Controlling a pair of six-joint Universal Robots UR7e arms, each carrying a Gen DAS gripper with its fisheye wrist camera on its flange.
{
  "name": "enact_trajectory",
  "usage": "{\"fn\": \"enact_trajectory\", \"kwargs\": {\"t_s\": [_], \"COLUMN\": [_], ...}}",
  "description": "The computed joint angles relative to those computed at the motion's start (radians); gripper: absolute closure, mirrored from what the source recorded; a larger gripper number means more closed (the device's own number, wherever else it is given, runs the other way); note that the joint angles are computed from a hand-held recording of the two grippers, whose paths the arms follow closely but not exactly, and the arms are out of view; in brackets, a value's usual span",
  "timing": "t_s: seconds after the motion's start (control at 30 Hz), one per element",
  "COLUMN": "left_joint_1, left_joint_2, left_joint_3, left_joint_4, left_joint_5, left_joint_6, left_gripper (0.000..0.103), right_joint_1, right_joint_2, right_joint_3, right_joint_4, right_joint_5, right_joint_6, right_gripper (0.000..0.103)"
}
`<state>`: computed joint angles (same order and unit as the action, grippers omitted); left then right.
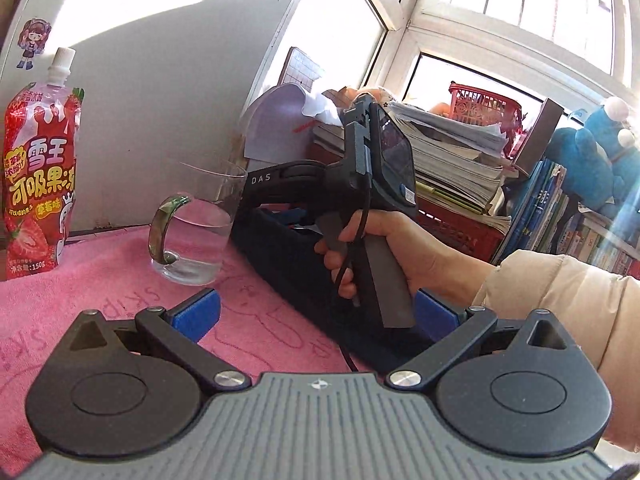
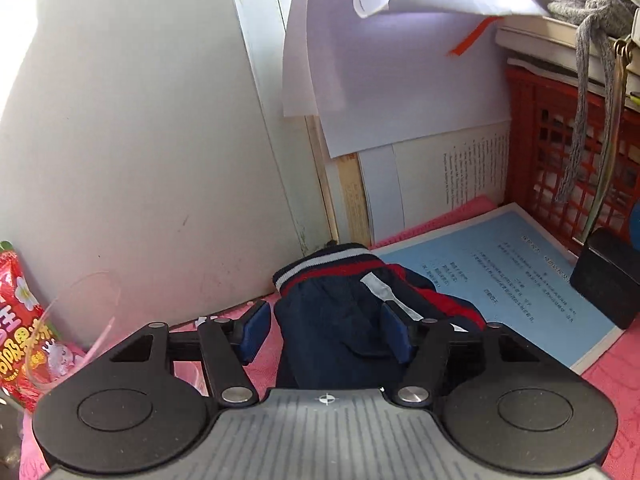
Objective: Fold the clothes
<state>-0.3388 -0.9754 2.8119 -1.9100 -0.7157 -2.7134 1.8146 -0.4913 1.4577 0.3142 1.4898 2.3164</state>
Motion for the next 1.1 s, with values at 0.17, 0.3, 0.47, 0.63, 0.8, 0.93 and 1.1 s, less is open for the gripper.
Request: {"fn": "enact_trajectory", "kwargs": {"t_s": [0.17, 0.3, 0.47, 0.63, 0.8, 0.93, 1.1], "left_joint_1": [0.023, 0.037, 0.054, 0.062, 0.058, 0.067, 0.087], "left_joint_2": [-0.001, -0.004, -0.013, -0.027, -0.02, -0.031, -0.05], "left_joint_3": [-0.002, -0.003, -0.008, -0.006, -0.01, -0.004, 0.005], "left_joint_4": [-0.014, -0.014, -0.005, -0.01, -0.005, -0.02, -0.049], "left_joint_5": [0.01, 0.013, 0.016, 0.017, 0.016, 0.024, 0.034], "left_joint_6": [0.019, 0.02, 0.025, 0.033, 0.035, 0.047, 0.072], "left_gripper": [0.0, 0.0, 0.0, 0.0, 0.0, 0.0, 0.0], "right_joint_1": [-0.04, 0.014, 0.021, 0.054, 0.017, -0.044, -0.221], "right_joint_2": [-0.134, -0.093, -0.021, 0.007, -0.103, -0.244, -0.549], "right_joint_3": [0.093, 0.085, 0.1, 0.073, 0.182, 0.288, 0.523], "right_joint_4": [-0.078, -0.11, -0.249, -0.334, -0.313, -0.256, -0.229], "right_joint_5": [-0.113, 0.144, 0.21, 0.221, 0.121, 0.096, 0.056], "right_joint_6": [0.047, -0.106, -0.167, -0.011, -0.071, -0.066, -0.11], "right_gripper": [0.036, 0.093, 0.096, 0.085, 0.042, 0.042, 0.027]}}
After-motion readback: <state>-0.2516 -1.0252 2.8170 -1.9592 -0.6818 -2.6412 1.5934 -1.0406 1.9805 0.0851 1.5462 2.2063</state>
